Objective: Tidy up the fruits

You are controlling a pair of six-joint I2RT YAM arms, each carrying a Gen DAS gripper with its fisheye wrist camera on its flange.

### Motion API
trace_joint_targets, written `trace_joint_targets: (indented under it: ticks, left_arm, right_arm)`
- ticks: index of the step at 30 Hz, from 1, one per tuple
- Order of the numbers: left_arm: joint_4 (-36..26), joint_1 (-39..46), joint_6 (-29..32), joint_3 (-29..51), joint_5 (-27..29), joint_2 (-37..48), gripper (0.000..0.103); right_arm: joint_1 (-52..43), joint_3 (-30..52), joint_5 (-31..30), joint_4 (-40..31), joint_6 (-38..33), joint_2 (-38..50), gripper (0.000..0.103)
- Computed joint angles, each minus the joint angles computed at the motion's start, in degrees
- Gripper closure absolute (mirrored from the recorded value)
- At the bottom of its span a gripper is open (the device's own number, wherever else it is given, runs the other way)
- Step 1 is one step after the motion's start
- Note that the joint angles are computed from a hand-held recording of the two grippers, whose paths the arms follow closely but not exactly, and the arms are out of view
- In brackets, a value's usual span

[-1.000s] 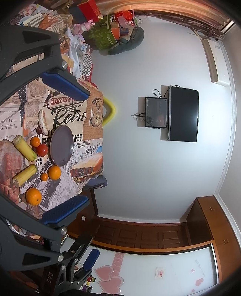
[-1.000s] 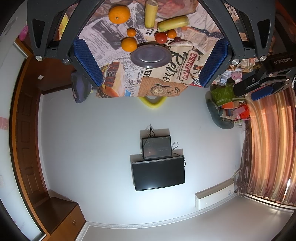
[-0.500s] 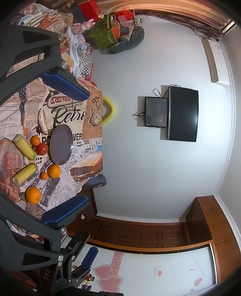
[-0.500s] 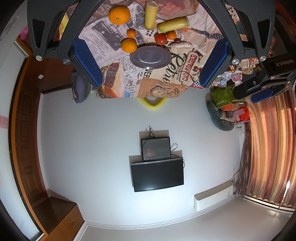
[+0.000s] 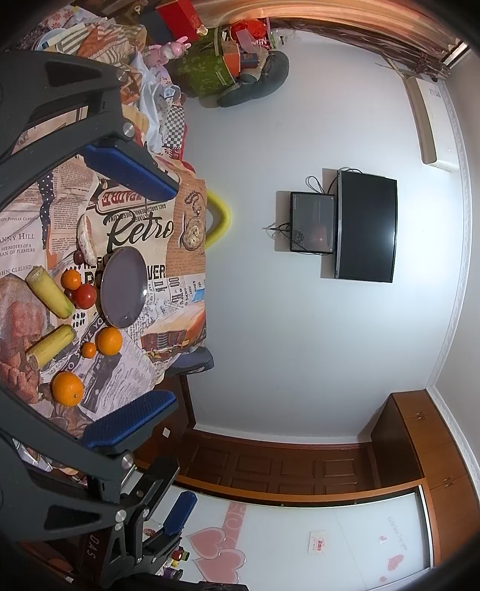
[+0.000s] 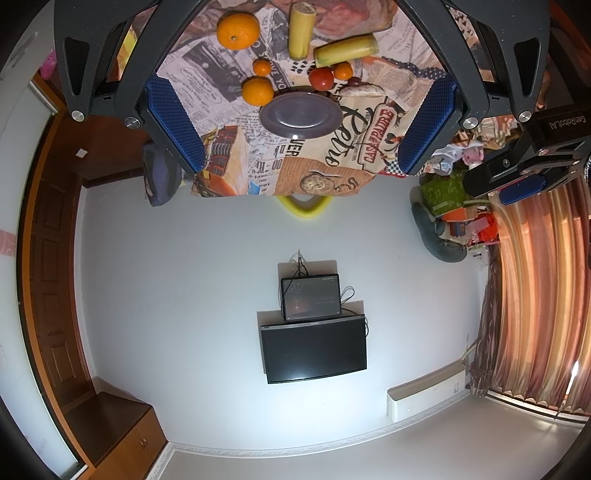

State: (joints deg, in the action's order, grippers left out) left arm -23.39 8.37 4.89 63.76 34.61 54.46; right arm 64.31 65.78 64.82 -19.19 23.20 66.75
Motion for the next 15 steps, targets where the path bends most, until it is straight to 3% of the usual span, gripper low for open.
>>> trace_joint_targets:
  ticks: [15]
  left_arm:
    - [0.1, 0.3, 0.2, 0.0, 0.3, 0.4, 0.000]
  right_arm:
    - [-0.6, -0.2, -0.4, 0.0, 0.2, 0.2, 0.000]
